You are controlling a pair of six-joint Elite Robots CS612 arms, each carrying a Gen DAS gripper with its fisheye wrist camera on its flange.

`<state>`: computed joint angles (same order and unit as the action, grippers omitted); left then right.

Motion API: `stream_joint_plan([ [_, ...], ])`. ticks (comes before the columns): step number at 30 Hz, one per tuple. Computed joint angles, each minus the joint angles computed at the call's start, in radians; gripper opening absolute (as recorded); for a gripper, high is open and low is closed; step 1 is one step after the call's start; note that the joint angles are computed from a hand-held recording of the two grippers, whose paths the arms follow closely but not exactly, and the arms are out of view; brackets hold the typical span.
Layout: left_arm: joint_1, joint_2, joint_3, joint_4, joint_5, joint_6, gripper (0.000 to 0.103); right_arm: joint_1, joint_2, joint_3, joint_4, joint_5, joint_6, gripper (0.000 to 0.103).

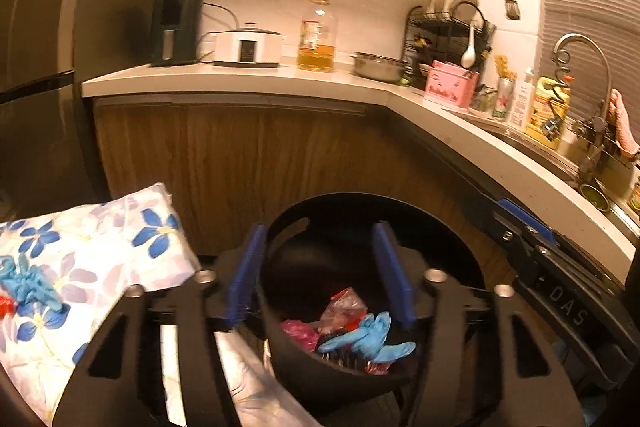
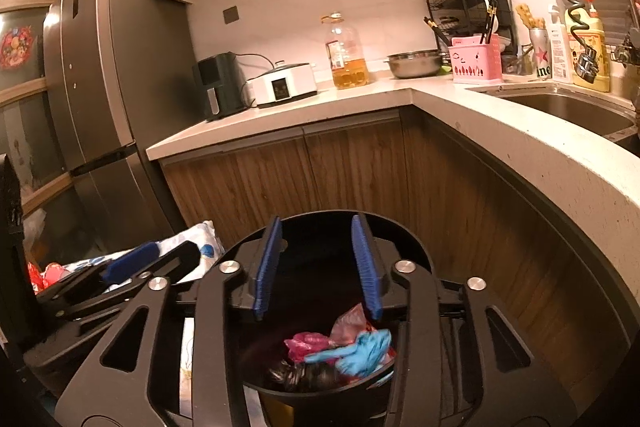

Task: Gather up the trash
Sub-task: 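Open both tools to drop the glove and bag into the bin, then move both open tools back to the table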

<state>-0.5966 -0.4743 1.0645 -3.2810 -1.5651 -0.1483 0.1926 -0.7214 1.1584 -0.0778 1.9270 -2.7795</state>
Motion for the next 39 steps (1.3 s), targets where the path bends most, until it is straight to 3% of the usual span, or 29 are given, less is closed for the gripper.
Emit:
stream_joint_plan([
  [4, -0.002, -0.021, 0.05, -0.024, 0.085, -0.018, 0.084, 0.008, -0.001, 0.004, 0.0, 0.023, -0.004, 0.054],
  [7, -0.003, -0.04, 0.095, -0.048, 0.143, -0.032, 0.088, 0.017, -0.004, 0.013, -0.002, 0.044, 0.001, 0.063],
  [14, 0.0, -0.081, 0.192, -0.095, 0.244, -0.087, 0.094, 0.036, -0.007, 0.022, 0.005, 0.063, 0.003, 0.075],
  [25, 0.01, -0.135, 0.336, -0.189, 0.396, -0.136, 0.095, 0.084, 0.002, 0.019, -0.005, 0.087, -0.009, 0.077],
  [39, 0.056, -0.179, 0.452, -0.233, 0.467, -0.209, 0.095, 0.145, 0.051, -0.059, -0.003, 0.062, -0.026, 0.077],
])
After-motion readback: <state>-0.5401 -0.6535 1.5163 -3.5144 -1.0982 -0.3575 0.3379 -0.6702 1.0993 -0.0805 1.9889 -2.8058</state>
